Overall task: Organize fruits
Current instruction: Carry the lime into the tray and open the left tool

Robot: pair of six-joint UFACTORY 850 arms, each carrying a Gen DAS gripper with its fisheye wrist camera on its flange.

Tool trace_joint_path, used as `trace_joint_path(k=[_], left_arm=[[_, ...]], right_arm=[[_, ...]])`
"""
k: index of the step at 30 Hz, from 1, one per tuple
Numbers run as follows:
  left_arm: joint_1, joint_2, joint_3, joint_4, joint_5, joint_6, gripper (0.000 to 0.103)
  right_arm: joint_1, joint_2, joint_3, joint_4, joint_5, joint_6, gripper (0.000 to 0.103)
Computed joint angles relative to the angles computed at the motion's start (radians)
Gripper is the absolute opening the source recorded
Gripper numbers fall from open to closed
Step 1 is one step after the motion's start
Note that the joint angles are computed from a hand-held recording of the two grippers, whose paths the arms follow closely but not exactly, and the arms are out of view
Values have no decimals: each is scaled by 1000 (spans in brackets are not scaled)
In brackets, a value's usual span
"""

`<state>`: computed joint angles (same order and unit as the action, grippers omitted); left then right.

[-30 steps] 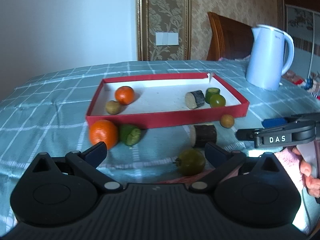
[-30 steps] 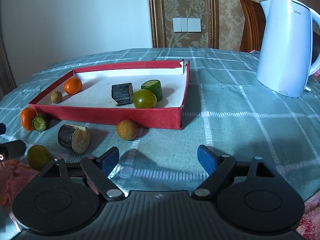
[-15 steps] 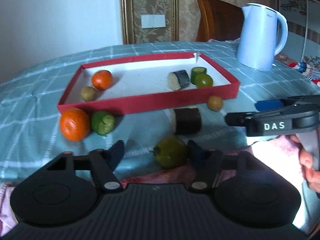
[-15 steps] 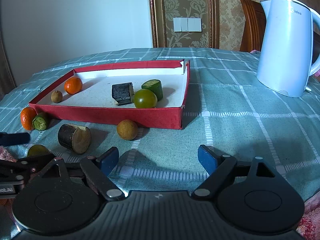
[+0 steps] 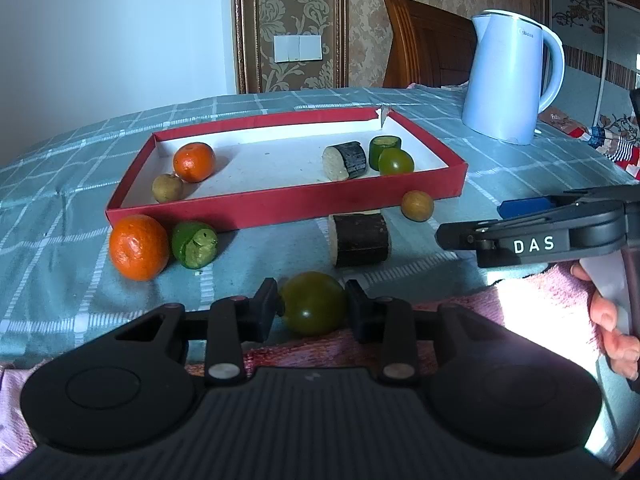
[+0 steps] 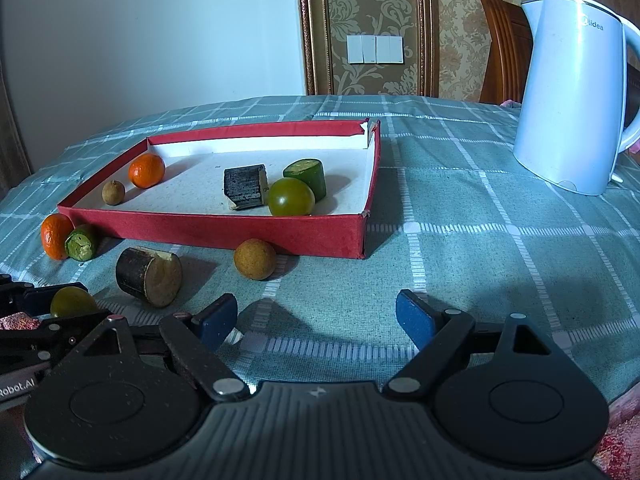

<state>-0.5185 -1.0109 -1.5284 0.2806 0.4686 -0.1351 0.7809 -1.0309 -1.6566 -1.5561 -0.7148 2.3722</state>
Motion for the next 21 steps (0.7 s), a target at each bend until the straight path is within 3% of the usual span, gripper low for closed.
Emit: trace_joint_path(k=[11,15,21], left_arm=[[14,29,-9,-15,33,26,33],[16,5,-87,-20,2,24,33],[11,-88,-285,-23,-110,-3,33]], right_arm=[[0,-1,-3,2,0,-3,87],[0,-2,-3,3,0,-4,87],[1,-3,-6,7,-1,-10,87]])
